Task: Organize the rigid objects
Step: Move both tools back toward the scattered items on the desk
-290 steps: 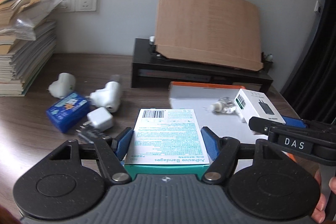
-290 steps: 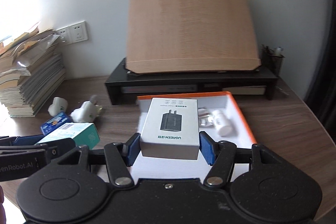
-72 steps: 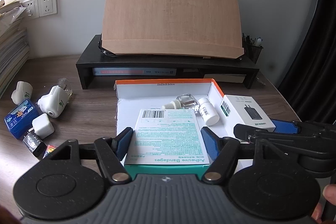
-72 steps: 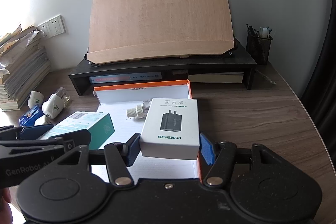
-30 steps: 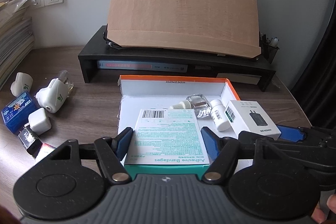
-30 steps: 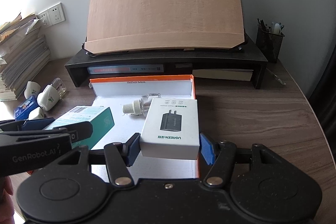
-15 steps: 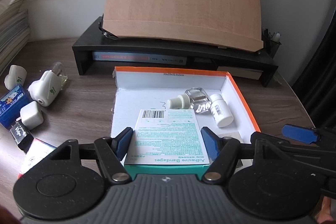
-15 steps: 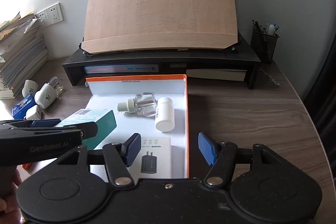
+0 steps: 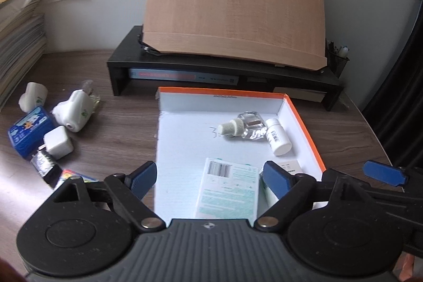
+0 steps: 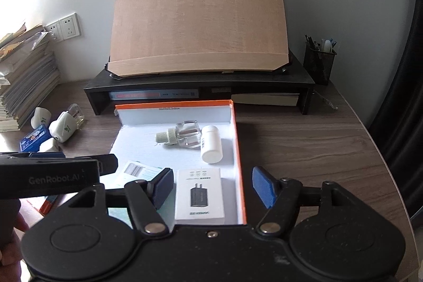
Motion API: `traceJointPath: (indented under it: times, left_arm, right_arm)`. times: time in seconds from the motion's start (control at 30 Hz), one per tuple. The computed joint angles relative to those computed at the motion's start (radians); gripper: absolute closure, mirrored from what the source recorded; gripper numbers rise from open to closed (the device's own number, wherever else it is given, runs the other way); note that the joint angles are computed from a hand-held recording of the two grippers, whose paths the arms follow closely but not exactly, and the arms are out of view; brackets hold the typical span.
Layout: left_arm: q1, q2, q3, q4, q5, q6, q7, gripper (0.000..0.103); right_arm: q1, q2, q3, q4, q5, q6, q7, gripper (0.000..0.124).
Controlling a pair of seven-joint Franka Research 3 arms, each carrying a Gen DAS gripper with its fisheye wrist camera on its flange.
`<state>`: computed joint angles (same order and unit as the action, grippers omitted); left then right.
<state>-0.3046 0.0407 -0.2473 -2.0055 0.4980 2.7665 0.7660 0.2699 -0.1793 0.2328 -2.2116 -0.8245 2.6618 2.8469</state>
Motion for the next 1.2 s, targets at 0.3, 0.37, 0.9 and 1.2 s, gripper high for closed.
traceJointPath:
  times: [0.3, 0.37, 0.9, 1.2]
  left_arm:
    - [0.051, -0.111, 0.017, -0.108, -0.010, 0.018, -0.003, 0.010]
    - [0.064, -0.133, 0.019, -0.132, -0.020, 0.023, -0.001, 0.010]
    - [0.165, -0.282, 0.056, -0.305, -0.089, 0.045, 0.058, 0.010]
    - [0.236, -0.303, 0.081, -0.334, -0.077, 0.028, 0.083, 0.010]
  right_arm:
    - [0.061, 0.072, 0.012, 0.093, -0.009, -0.024, 0.015, 0.043]
    - [0.083, 0.093, 0.006, 0.117, -0.013, -0.028, 0.013, 0.043]
    - [0.255, 0.248, -0.063, 0.290, 0.028, -0.047, -0.044, 0.043]
    - [0.323, 0.314, -0.093, 0.357, 0.057, -0.063, -0.048, 0.043]
